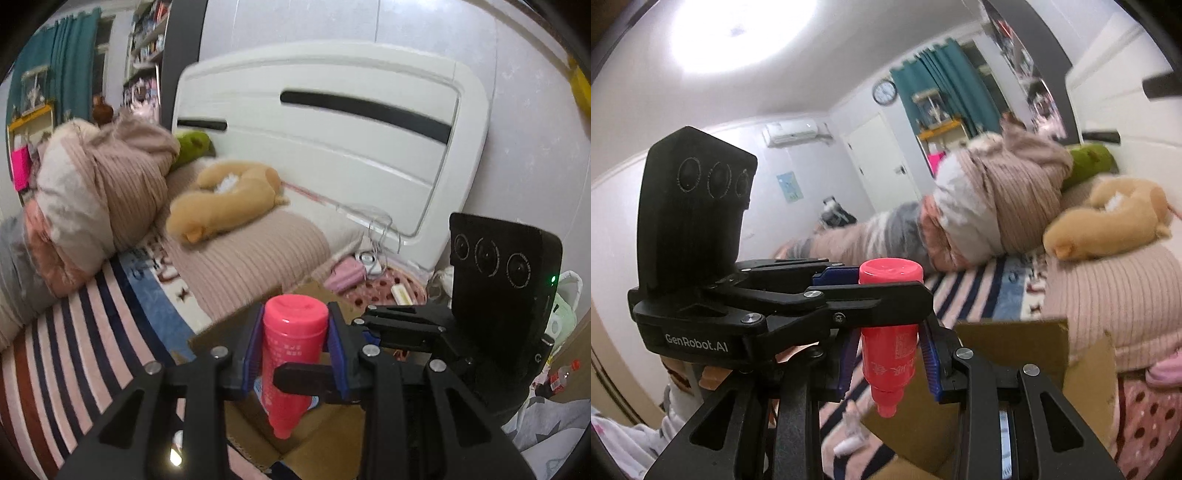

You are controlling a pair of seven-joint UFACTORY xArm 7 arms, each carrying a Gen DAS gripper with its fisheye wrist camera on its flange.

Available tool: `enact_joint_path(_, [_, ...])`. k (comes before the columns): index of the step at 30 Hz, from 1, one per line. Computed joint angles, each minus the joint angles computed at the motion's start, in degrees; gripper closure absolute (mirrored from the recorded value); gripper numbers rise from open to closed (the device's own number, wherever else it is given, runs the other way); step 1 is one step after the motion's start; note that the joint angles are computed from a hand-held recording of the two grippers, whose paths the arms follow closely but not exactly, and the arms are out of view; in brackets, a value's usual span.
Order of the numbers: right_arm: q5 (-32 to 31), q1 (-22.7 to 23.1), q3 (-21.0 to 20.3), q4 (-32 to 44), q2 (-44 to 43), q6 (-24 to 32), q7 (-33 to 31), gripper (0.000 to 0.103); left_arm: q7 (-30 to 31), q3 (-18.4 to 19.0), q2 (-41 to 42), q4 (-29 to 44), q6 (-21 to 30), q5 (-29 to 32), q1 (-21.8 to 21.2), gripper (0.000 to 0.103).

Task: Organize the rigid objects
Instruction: 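Carry the pink spray bottle into the box and open the right tool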

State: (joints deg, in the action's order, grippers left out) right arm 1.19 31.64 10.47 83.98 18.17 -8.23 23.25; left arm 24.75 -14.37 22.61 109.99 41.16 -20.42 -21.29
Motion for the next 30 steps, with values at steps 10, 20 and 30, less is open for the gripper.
enact_joint_path(10, [-5.28,4.36,-5.29,7.33,5.22,20.68,6.45,0.076,-5.39,2.24,6.42,3.27,7.96,5.12,-1.21,0.074])
enact_joint_path(20, [-19.04,8.57,-9.57,13.83,7.11,31.71,19.48,0.063,-3.65,1.19,-1.5,-7.79,0.01,-0.88,3.81,0.054])
enact_joint_path(30, [-22.29,10.09,-4.19,28.42,13.74,31.23,14.47,0.063,4.79,4.06,-16.91,-28.3,-14.53,-13.68,10.46,0.026])
